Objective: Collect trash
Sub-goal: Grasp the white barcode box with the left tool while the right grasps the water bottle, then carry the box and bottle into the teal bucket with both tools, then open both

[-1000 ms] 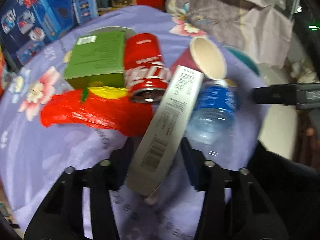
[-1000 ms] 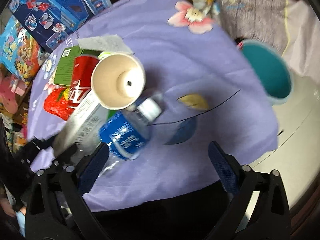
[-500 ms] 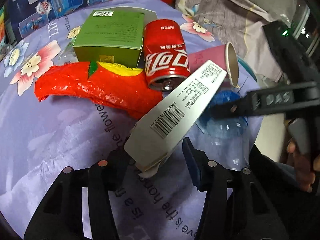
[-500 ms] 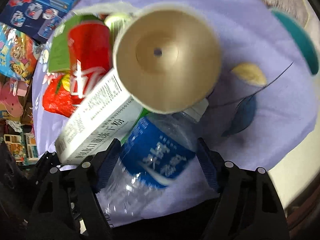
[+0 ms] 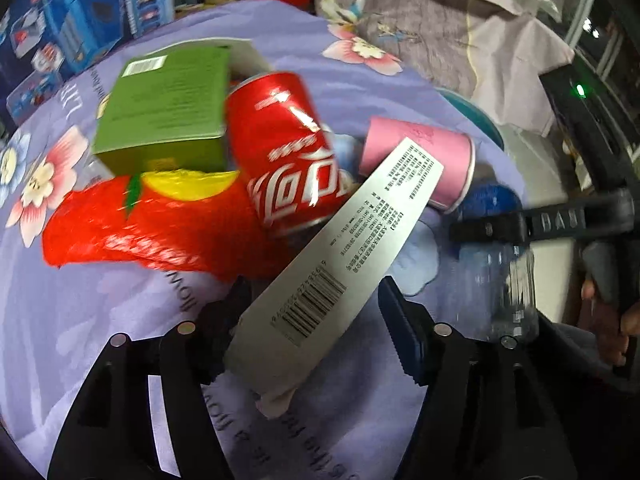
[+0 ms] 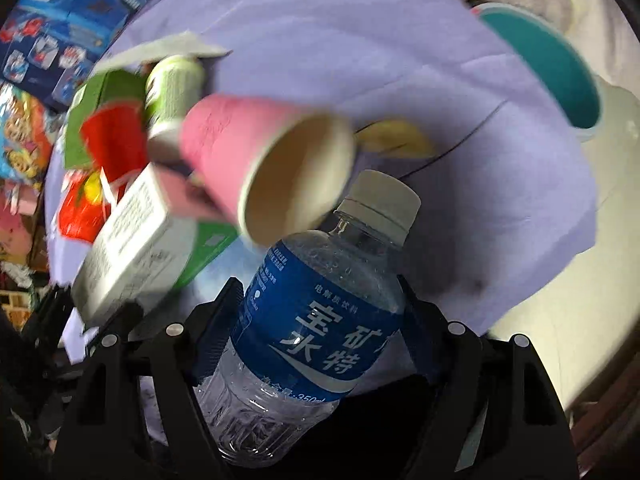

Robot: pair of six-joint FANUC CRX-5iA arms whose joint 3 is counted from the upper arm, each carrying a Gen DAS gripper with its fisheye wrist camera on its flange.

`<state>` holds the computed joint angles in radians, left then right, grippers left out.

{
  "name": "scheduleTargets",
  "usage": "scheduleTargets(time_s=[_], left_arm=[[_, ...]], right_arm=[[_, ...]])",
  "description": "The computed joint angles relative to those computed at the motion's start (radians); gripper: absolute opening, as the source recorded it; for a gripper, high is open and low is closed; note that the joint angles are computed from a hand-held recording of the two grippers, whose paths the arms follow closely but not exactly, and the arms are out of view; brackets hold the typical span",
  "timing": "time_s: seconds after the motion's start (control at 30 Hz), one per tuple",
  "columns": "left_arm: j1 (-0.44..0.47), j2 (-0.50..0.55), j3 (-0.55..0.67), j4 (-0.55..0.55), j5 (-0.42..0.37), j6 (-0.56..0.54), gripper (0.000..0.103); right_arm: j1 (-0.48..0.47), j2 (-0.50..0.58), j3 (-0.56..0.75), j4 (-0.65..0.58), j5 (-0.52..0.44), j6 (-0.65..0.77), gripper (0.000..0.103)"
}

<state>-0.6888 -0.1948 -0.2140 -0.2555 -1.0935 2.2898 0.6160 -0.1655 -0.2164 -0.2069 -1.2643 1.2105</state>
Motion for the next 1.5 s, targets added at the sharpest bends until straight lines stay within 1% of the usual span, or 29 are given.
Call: scheduleTargets(time_s=[0.03, 0.1, 0.13, 0.23, 0.3, 0.33, 0.43, 0.5, 0.6, 0.63, 0.67, 0.7, 0.77, 0.83, 0.87, 0.9, 1.0, 1.07, 1.2, 1.33, 1.43, 1.5], left_arm=[[-0.001, -0.003, -0.007, 0.014, 0.009, -0.013, 0.050], [-0.007, -0.001, -0.011, 0.045, 0.021, -0.041, 0.043], [-0.013, 0.005, -0.009, 0.053, 0.023, -0.048, 0.041], [-0.018, 0.016, -0.012, 0.089, 0.020, -0.070, 0.041], [-0.022, 0.043, 0.015, 0.083, -0.005, -0.066, 0.042], [-0.020, 0.050, 0.022, 0.087, -0.010, -0.070, 0.048], [-0.016, 0.094, 0.075, 0.079, -0.044, -0.072, 0.056], [-0.013, 0.123, 0.108, 0.072, -0.060, -0.090, 0.059], [0.001, 0.156, 0.130, 0.082, -0.073, -0.116, 0.060], [0.004, 0.164, 0.133, 0.087, -0.076, -0.118, 0.059], [0.004, 0.175, 0.140, 0.084, -0.083, -0.110, 0.055], [0.001, 0.184, 0.147, 0.078, -0.090, -0.101, 0.036], [0.002, 0.178, 0.141, 0.089, -0.079, -0.099, 0.035], [-0.012, 0.168, 0.145, 0.070, -0.088, -0.082, 0.032], [-0.022, 0.167, 0.157, 0.054, -0.103, -0.066, 0.032], [-0.029, 0.162, 0.166, 0.040, -0.114, -0.047, 0.032], [-0.042, 0.128, 0.172, 0.012, -0.128, -0.008, 0.032], [-0.052, 0.111, 0.186, -0.010, -0.139, 0.013, 0.032], [-0.059, 0.103, 0.232, -0.045, -0.156, 0.035, 0.032], [-0.035, 0.134, 0.293, -0.037, -0.135, 0.005, 0.032], [-0.018, 0.208, 0.381, -0.017, -0.118, -0.043, 0.032], [-0.004, 0.265, 0.446, 0.017, -0.108, -0.082, 0.032]], right_arm=[[-0.007, 0.001, 0.001, 0.015, 0.012, -0.001, 0.072], [-0.013, 0.007, 0.002, 0.044, 0.028, -0.006, 0.072], [-0.014, 0.010, 0.002, 0.057, 0.038, -0.008, 0.072], [-0.017, 0.020, -0.007, 0.091, 0.067, 0.004, 0.072], [-0.034, 0.033, 0.000, 0.076, 0.071, 0.038, 0.072], [-0.040, 0.043, 0.010, 0.061, 0.068, 0.053, 0.072], [-0.083, 0.047, 0.025, 0.003, 0.043, 0.103, 0.072], [-0.128, 0.028, 0.025, -0.033, 0.025, 0.132, 0.074], [-0.163, 0.013, 0.031, -0.059, 0.005, 0.149, 0.074], [-0.175, 0.007, 0.032, -0.072, -0.006, 0.155, 0.075], [-0.189, 0.003, 0.033, -0.091, -0.027, 0.167, 0.075], [-0.196, 0.003, 0.033, -0.106, -0.040, 0.176, 0.075], [-0.218, 0.013, 0.039, -0.152, -0.080, 0.197, 0.075], [-0.232, 0.031, 0.038, -0.190, -0.097, 0.213, 0.074], [-0.229, 0.032, 0.034, -0.192, -0.090, 0.217, 0.073], [-0.220, 0.019, 0.022, -0.181, -0.062, 0.212, 0.068], [-0.245, 0.005, 0.038, -0.224, -0.053, 0.249, 0.067], [-0.242, -0.010, 0.042, -0.207, -0.031, 0.251, 0.067], [-0.272, -0.020, 0.061, -0.200, -0.006, 0.252, 0.067], [-0.351, -0.004, 0.113, -0.229, -0.008, 0.278, 0.067], [-0.430, 0.018, 0.156, -0.243, -0.005, 0.308, 0.067], [-0.494, 0.037, 0.185, -0.245, -0.001, 0.328, 0.067]])
